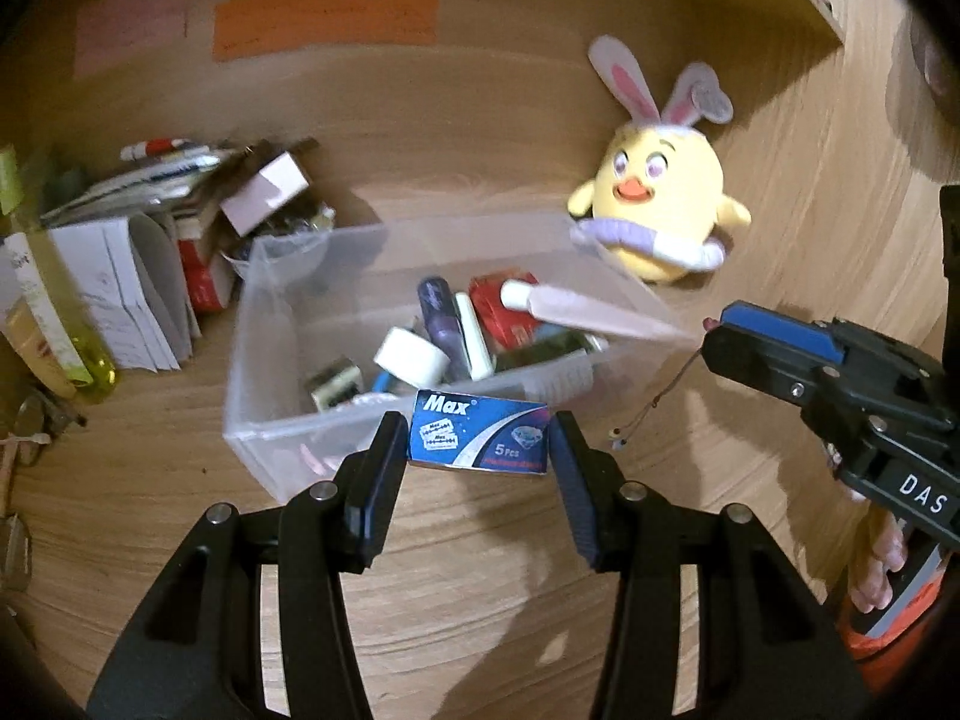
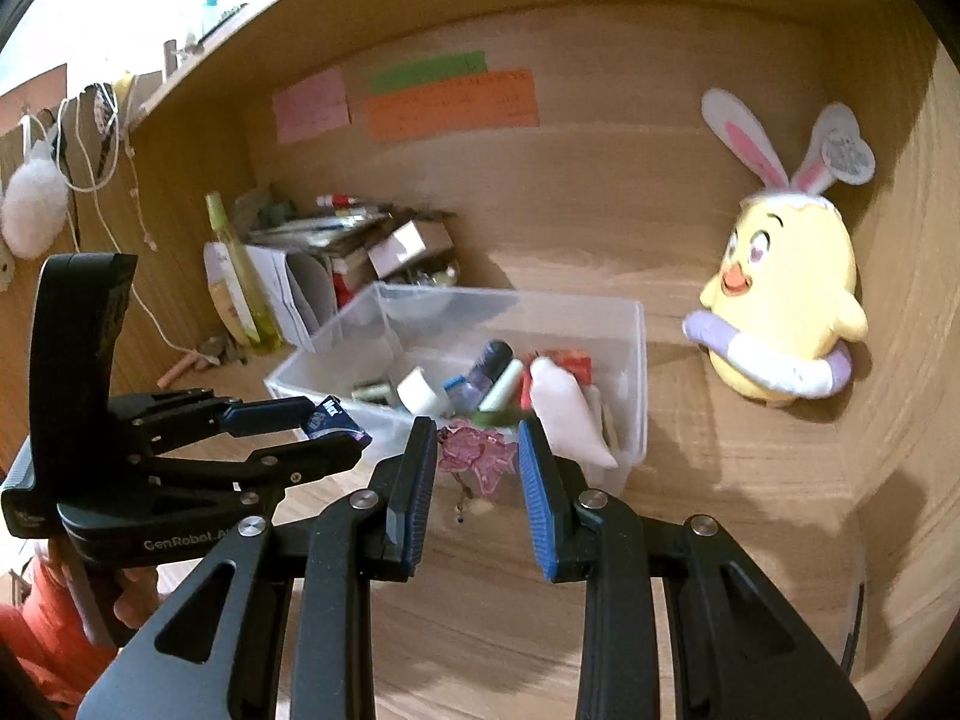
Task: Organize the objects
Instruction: 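Carry the Max pack with the left tool while the right tool carries the pink beads over the box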
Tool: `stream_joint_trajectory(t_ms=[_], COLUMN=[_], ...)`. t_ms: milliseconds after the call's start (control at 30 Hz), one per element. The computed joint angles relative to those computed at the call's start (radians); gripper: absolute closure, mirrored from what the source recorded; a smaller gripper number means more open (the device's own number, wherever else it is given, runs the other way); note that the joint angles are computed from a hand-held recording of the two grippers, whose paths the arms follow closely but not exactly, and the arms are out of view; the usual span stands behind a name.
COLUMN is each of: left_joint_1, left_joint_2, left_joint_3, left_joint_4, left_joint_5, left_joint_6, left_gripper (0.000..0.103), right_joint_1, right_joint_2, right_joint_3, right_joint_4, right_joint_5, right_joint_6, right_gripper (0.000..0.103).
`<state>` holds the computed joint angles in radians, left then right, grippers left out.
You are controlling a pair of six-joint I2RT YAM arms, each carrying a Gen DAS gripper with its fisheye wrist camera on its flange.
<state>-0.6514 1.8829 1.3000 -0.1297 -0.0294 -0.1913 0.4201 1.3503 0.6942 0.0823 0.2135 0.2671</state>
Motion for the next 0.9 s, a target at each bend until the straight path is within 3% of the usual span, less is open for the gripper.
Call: stream_joint_trajectory(t_ms=[467,900], left_joint_1=[0.048,0.074], left_joint_2=[-0.001,0.07], left_joint_3=[0.04,0.129], left_joint_4=[0.017,-0.022], left_joint_5=[-0.004,-0.021], left_joint_6=[-0.023,-0.027], left_gripper=[0.055,0.055], right_joint_1=[-0.011,-0.073], right_joint_2=[0.029,0.189], right_joint_3=[0.126,0.235], right_joint_4=[0.008,-0.014], right_joint_5=[0.015,-0.035], right_joint_6=[-0.064,-0.07], right_gripper=[0.077,0.077])
